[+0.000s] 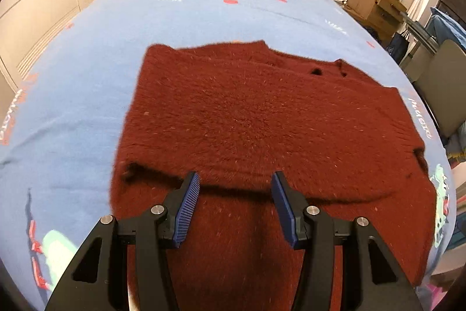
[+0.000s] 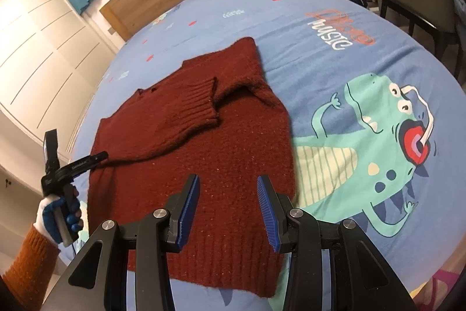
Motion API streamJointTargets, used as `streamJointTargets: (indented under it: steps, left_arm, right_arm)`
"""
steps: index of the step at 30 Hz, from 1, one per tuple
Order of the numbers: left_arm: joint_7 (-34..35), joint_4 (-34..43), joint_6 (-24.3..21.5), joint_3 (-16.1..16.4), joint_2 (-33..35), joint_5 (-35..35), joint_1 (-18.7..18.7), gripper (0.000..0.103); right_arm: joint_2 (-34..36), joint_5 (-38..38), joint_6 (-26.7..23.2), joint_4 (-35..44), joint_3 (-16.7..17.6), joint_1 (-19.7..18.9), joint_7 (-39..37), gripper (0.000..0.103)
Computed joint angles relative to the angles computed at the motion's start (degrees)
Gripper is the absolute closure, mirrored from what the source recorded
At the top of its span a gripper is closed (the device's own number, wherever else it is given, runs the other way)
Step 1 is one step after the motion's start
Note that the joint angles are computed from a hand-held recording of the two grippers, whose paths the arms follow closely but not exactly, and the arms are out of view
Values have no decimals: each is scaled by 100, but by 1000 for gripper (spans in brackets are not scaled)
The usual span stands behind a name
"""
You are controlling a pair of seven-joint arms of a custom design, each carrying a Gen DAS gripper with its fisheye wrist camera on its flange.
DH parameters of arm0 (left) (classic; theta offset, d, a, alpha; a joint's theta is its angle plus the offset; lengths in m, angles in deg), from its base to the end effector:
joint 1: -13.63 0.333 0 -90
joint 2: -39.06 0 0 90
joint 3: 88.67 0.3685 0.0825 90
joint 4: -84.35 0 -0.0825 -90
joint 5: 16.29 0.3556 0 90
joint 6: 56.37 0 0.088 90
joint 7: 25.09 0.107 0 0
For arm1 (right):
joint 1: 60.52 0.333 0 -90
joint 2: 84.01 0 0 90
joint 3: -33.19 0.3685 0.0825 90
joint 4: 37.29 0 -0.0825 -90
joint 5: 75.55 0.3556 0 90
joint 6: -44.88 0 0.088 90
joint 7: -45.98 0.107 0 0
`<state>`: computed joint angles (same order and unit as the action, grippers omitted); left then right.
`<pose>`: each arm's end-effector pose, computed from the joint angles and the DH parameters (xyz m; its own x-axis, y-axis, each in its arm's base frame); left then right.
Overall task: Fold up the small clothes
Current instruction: 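Move both grippers over the ribbed hem of the sweater, then grasp the ribbed hem with the left gripper while the right gripper grasps it too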
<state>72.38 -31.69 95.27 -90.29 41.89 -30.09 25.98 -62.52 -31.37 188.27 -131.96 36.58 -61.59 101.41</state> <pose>0.5719 0.1152 0.5545 0.1907 -0.9715 0.1410 -0.8065 -0.2370 -0.5417 0.6934 0.0167 0.5066 0.2276 -0.8920 -0.3905 -0.8256 0.0359 -0.5631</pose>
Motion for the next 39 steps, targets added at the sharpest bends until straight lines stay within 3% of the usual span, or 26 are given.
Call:
streamJointTargets:
  steps: [5, 12, 15, 31, 35, 39]
  left_arm:
    - [-149, 46, 50, 34, -256, 216, -31, 57]
    - [-145, -120, -211, 261, -910, 552, -91, 55]
    - [-175, -323, -229, 400, -1276, 576, -129, 48]
    - [-1320, -2053, -806, 888, -3370, 1515, 47, 47]
    - [-1631, -2224, -886, 915, -3541, 1616, 54, 47]
    - [-1674, -2312, -938, 1064, -3445, 1366, -236, 47]
  right_arm:
    - [-205, 148, 75, -164, 7, -37, -125, 59]
    - [-614, 491, 239, -482, -72, -103, -428, 55]
    - [-817, 681, 281, -661, -132, -145, -599, 53]
    - [-1520, 1741, 137, -1592, -574, -300, -1395, 50]
    - [-1507, 1822, -7, -1650, -623, -319, -1443, 50]
    - [-1383, 1710, -320, -1634, -623, -321, -1291, 50]
